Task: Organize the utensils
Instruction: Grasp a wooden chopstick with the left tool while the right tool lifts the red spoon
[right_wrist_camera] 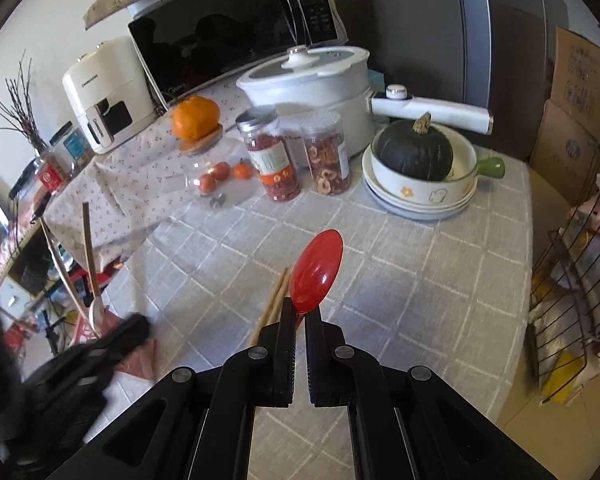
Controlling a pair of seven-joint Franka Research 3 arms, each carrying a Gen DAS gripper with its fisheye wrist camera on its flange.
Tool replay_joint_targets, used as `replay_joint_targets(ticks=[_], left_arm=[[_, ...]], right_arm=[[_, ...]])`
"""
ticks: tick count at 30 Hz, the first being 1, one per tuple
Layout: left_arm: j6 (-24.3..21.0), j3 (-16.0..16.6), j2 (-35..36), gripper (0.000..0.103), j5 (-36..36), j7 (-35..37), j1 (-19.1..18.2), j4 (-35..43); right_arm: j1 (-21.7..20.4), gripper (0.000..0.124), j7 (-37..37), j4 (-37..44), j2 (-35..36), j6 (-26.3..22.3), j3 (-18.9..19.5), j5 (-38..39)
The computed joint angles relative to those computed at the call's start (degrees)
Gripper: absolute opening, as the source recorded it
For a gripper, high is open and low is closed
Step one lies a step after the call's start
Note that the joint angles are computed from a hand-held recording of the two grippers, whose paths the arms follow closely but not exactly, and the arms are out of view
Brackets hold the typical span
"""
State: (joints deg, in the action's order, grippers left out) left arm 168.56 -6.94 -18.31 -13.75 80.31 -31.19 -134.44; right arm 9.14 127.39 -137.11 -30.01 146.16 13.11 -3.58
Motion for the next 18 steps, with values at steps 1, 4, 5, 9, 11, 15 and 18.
replay_joint_targets(ticks=[1,4,5,9,11,15,18], left_arm=[[2.32,0.92,-0.66,0.008,-1.12,1.09,-0.91,-0.7],[8.97,2.17,-4.52,0.008,-0.04,0.45,-1.18,-3.8],[11.05,3.0,-5.68,0.008,0.33,-0.18,-1.2,-4.88],[18.57,-0.31,-8.9,0.008,3.78,-4.9,7.39,-8.43],[21.69,-2.19,-9.12,0.008,5.56,-6.13,11.85,-9.21],[24.94,-2.01,-8.4,0.008,7.5,-8.99,15.13,-9.88],[26.7,-5.63,-8.58,0.008,8.2,-11.11,20.15,-10.82]], right_arm=[[-0.49,0.004,0.57,-0.08,-0.33,0.68,0.47,-0.7],[-1.25,0.004,1.57,-0.56,-1.29,2.92,1.48,-2.2],[-1.38,0.004,1.63,-0.55,-1.35,3.45,1.65,-2.47],[-2.09,0.004,2.13,-0.91,-2.17,5.63,2.77,-3.81],[-2.44,0.004,2.4,-0.94,-2.44,6.58,3.23,-4.24],[-3.02,0.004,2.86,-0.98,-2.59,8.44,4.22,-4.98],[-3.22,0.004,2.86,-0.95,-2.4,9.43,4.87,-5.44]])
